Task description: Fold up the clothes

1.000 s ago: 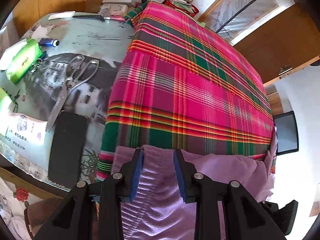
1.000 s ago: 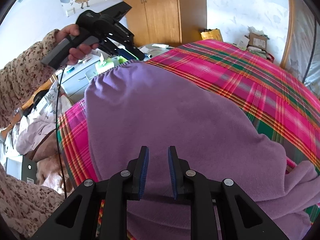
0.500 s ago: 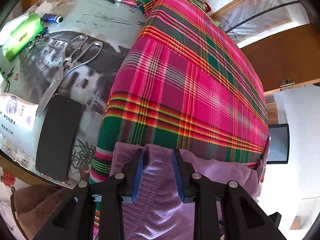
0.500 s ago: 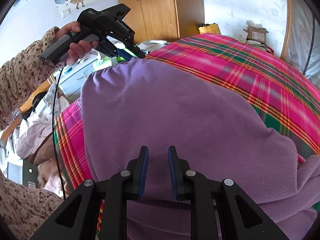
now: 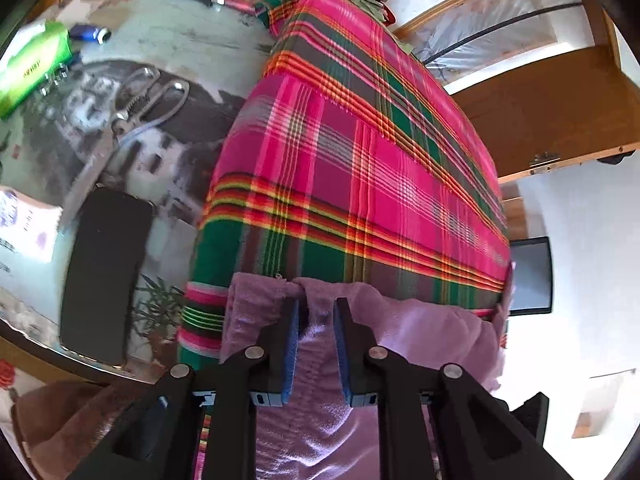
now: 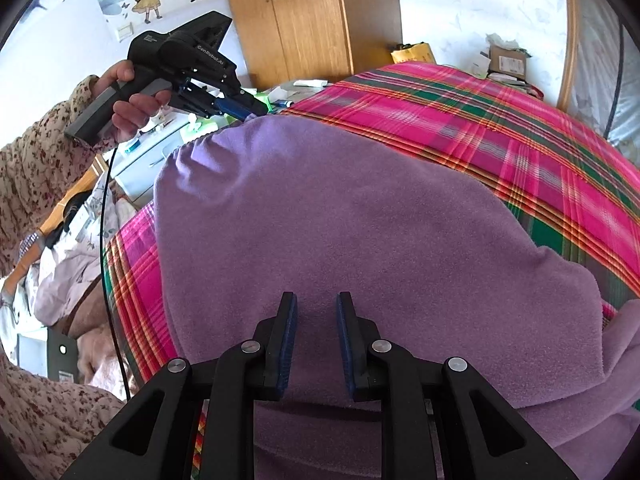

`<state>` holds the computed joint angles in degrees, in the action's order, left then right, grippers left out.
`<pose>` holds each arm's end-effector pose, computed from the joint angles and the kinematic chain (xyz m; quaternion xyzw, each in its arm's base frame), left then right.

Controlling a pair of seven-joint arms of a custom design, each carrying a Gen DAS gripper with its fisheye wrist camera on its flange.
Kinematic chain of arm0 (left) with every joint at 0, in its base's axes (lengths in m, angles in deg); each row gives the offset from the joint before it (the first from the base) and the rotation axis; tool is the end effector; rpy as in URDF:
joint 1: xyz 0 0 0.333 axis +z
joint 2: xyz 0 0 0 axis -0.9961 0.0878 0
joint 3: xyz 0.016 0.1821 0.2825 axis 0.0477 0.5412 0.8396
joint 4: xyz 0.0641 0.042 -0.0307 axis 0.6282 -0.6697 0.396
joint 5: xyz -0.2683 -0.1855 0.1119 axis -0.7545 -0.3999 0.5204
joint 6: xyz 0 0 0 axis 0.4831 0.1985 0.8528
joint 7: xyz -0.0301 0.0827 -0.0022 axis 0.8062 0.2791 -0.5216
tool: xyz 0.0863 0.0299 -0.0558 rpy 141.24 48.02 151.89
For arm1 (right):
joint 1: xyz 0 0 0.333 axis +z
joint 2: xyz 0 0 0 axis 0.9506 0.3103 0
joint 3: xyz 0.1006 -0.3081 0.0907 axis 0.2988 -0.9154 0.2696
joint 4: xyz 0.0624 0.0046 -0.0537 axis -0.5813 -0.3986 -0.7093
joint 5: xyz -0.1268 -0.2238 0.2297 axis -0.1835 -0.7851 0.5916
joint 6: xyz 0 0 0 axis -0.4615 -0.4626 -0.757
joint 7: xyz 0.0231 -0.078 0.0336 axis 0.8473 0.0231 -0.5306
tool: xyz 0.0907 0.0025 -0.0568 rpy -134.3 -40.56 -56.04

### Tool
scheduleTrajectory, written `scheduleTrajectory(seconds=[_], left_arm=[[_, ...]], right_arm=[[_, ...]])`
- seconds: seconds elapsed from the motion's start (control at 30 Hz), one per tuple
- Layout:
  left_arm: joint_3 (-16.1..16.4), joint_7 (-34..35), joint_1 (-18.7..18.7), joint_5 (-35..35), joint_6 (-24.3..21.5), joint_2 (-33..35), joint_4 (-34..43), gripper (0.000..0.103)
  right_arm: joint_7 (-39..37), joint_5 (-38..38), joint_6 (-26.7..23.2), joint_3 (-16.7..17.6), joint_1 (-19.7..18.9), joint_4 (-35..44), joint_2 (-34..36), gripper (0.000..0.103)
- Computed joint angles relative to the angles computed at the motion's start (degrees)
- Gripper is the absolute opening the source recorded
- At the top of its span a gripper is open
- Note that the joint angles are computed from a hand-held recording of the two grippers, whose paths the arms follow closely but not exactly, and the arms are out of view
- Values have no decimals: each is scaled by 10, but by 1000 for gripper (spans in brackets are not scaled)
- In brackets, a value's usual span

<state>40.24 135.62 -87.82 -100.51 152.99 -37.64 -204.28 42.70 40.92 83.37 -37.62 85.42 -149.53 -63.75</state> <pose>0.5035 -0.0771 0.5162 0.8308 -0.4511 0.3114 0.0964 0.5363 0.2183 0.4465 -0.9017 0.2656 -0.0219 0.3404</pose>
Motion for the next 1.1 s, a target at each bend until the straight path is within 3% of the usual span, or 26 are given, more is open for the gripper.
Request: scheduleTrajectory(seconds=[0.07, 0.17, 0.3, 0.43, 0.53, 0.6, 0.87, 1.1], left_arm=[[-1, 7, -3, -13, 17, -5, -6, 17], [4, 72, -14, -96, 49, -15, -19, 17], [-3, -5, -3, -3, 25, 4, -5, 17], [-5, 11, -7, -13, 27, 18, 12, 17], [-6, -20, -4, 9, 17, 27, 20, 17], [-8, -44, -4, 27, 22, 23, 15, 6], [-6, -76, -9, 12, 109, -24, -57, 4], [-6, -97, -10, 26, 135, -20, -70, 4]], right_arm=[[1, 2, 0, 0, 0, 0, 0, 21], [3, 6, -1, 0, 0, -1, 0, 21], [8, 10, -2, 1, 0, 3, 4, 21], [6, 15, 0, 3, 0, 2, 4, 21], [9, 16, 2, 3, 1, 1, 4, 21], [7, 19, 2, 3, 0, -1, 3, 21], [7, 24, 2, 2, 1, -3, 2, 21], [8, 27, 5, 2, 2, -2, 3, 22]])
